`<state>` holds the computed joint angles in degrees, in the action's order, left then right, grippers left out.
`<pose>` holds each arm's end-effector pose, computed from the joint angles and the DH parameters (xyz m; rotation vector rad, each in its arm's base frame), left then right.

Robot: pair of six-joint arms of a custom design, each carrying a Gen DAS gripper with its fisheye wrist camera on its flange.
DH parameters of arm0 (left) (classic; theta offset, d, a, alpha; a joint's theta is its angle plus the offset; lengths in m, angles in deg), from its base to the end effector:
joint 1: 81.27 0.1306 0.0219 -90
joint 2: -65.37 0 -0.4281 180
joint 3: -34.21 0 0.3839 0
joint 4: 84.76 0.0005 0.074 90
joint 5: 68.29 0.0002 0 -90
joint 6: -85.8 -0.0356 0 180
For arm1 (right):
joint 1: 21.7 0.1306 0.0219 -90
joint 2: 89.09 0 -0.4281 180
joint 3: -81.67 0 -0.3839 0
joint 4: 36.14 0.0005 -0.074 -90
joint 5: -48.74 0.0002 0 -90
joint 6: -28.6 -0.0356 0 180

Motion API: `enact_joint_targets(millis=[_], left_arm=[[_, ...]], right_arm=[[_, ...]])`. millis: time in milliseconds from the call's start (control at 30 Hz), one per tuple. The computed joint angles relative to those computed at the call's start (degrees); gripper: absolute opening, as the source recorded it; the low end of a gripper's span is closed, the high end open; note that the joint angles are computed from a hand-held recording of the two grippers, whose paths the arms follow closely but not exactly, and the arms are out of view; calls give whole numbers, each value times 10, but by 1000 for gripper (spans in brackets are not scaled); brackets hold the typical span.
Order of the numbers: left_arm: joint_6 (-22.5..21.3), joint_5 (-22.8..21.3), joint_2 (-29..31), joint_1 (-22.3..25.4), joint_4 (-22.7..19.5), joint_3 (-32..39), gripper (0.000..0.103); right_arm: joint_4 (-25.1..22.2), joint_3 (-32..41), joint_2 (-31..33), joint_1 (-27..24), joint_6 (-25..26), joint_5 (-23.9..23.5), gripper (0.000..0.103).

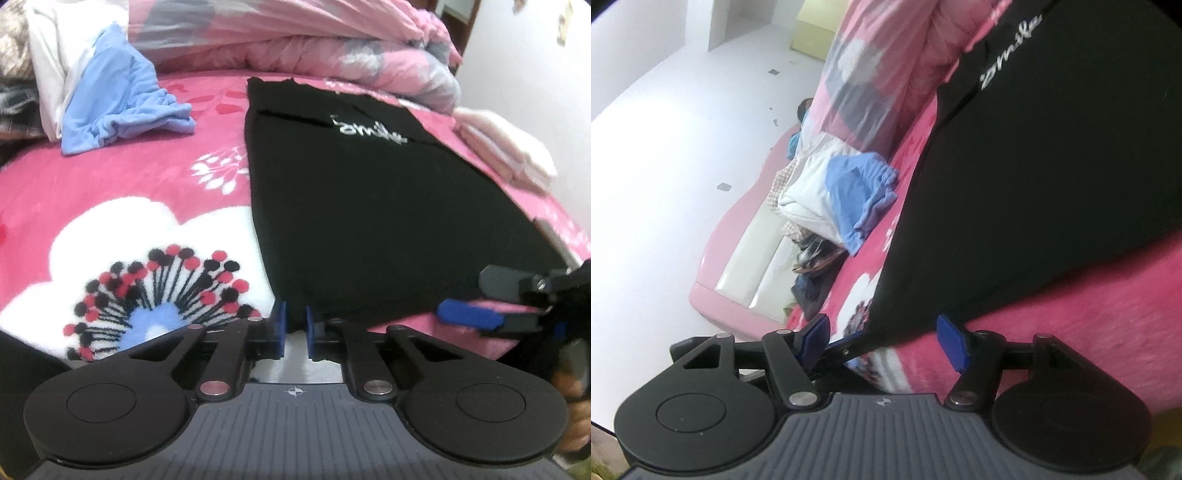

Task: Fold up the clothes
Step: 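Close the left gripper on the strip's hem while the right gripper grasps beside it, then lift the hem end of the strip up with both grippers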

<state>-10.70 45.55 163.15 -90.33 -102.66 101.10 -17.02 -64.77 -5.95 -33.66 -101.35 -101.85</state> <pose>0.4710 -0.0902 0.2774 0.5102 2.3363 -0.5231 0.2983 -0.0320 0.2168 0.2716 2.0694 1.3960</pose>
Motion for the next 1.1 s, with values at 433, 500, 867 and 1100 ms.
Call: enact_joint_targets(millis=[433,500,867,1100], left_arm=[[119,164,3,54,32,11,4],[116,173,5,56,34,10,4],[136,271,69,88,-42,52,6],[270,393,130,117,-40,81,35]], right_arm=[[485,-24,213,63,-531,-28,55],[537,-24,240,71,-585,-9,51],[539,-16,263,89,-606,30,5],[564,-19,268,86,-618,28,3]])
